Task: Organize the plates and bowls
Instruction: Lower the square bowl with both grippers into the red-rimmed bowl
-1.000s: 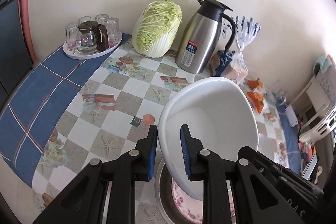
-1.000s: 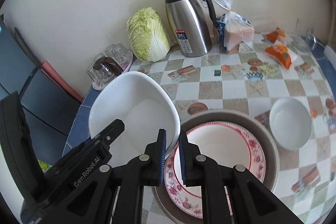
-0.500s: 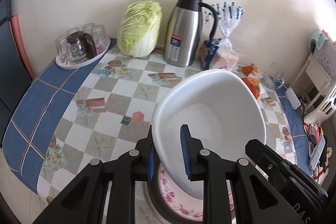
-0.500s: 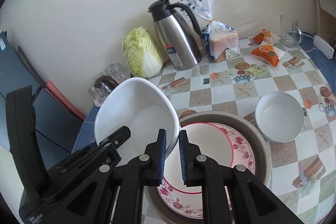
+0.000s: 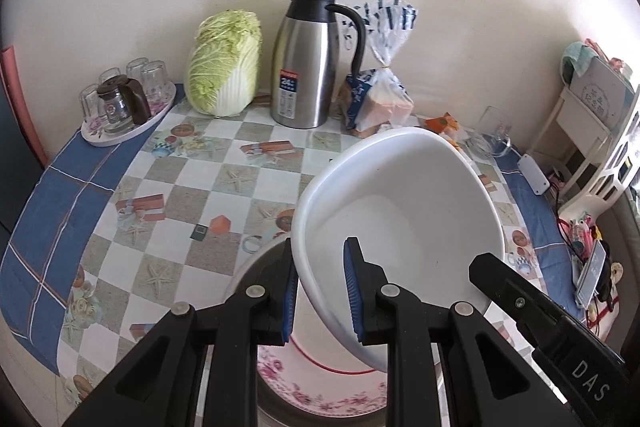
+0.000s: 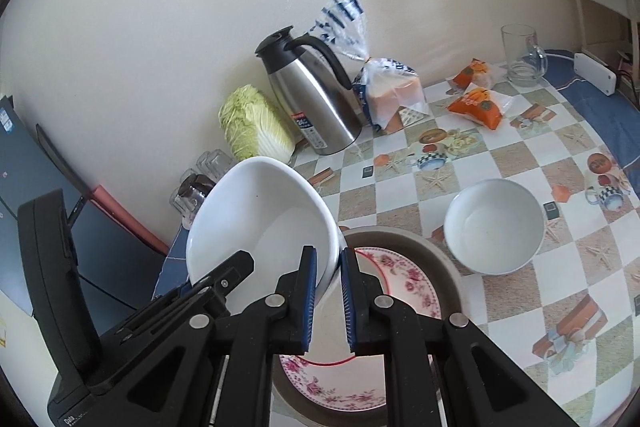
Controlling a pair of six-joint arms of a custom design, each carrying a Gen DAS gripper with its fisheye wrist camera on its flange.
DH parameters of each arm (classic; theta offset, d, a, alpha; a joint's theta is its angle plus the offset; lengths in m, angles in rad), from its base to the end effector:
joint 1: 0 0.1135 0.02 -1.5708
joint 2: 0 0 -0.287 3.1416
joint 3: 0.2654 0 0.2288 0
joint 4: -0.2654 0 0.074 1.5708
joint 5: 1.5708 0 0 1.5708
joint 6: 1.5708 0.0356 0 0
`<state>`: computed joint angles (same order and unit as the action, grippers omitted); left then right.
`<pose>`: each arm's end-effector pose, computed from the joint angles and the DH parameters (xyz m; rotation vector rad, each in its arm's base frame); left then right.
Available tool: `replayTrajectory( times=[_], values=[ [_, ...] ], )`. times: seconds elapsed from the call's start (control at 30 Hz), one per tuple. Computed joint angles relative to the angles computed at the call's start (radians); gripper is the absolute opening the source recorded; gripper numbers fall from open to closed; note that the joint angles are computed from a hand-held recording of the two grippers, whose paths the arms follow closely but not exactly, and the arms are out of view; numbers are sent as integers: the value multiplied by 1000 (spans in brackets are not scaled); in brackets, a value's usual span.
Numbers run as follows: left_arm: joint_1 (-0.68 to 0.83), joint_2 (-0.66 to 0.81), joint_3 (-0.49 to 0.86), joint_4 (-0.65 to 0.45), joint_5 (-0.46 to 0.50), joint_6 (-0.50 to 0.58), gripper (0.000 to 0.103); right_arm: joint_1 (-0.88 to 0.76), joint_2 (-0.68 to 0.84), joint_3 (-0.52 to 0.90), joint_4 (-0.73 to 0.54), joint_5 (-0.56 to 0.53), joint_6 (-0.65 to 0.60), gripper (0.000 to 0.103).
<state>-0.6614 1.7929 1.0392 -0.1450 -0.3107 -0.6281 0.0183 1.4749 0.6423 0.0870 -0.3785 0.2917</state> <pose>0.2848 -0.2079 0.2017 -0.0920 2.4199 -0.2050 0.2639 0.0180 0.2036 0.1233 2.3215 0.5950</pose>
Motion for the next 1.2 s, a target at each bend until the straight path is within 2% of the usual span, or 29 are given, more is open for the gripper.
replayTrajectory(
  times=[0.47, 0.87, 1.2],
  values=[
    [-27, 27, 24, -51, 7, -30, 23, -55, -1, 17, -78, -30, -61, 14],
    [12, 39, -30, -40, 67, -65, 23, 9, 48, 28, -109, 13, -76, 15],
    [30, 61, -19, -55, 92, -58, 23, 22, 85, 38, -109, 21, -72, 16]
  ],
)
